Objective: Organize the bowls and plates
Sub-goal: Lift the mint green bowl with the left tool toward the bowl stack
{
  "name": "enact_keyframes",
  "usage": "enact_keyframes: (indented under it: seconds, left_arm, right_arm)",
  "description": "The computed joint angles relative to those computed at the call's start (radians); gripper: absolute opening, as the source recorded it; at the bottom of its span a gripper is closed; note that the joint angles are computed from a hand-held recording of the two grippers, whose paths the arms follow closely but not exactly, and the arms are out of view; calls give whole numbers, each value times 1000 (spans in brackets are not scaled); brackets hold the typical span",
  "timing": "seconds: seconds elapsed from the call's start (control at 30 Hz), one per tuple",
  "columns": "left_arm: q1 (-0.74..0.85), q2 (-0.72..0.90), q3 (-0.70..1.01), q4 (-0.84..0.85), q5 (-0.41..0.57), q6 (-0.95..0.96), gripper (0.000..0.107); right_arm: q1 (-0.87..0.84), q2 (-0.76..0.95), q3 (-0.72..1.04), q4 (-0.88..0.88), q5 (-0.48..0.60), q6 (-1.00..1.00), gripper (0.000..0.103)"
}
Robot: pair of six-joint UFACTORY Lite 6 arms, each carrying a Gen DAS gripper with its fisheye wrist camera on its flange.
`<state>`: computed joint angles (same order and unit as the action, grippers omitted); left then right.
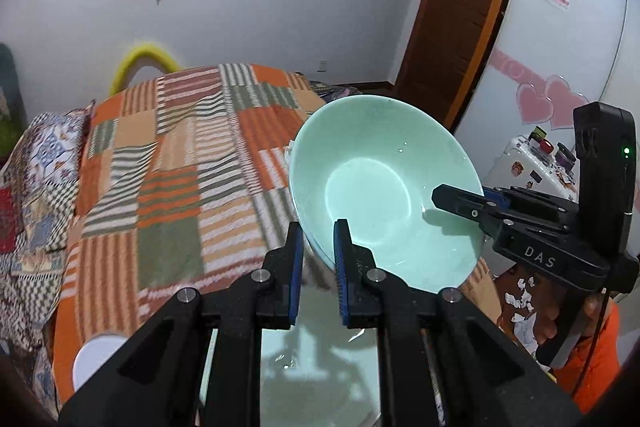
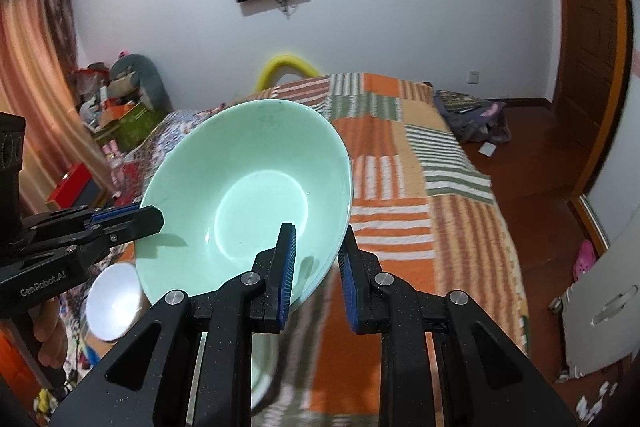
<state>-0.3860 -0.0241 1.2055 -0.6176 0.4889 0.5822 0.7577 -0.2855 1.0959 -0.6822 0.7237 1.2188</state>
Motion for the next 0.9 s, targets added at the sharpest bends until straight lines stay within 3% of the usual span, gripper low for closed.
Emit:
enact_keyframes:
  seconds: [0.33, 0.63, 0.9]
  left_arm:
    - [351, -239, -206, -159, 156, 290, 14]
    - [650, -278, -260, -216, 271, 480, 14]
    - [810, -230, -322, -240, 294, 603, 14]
  right_arm:
    - [144, 275, 210, -67, -44, 101, 19]
    - [207, 525, 418, -11, -126, 59, 20]
    - [246, 676, 546, 69, -151, 4, 20]
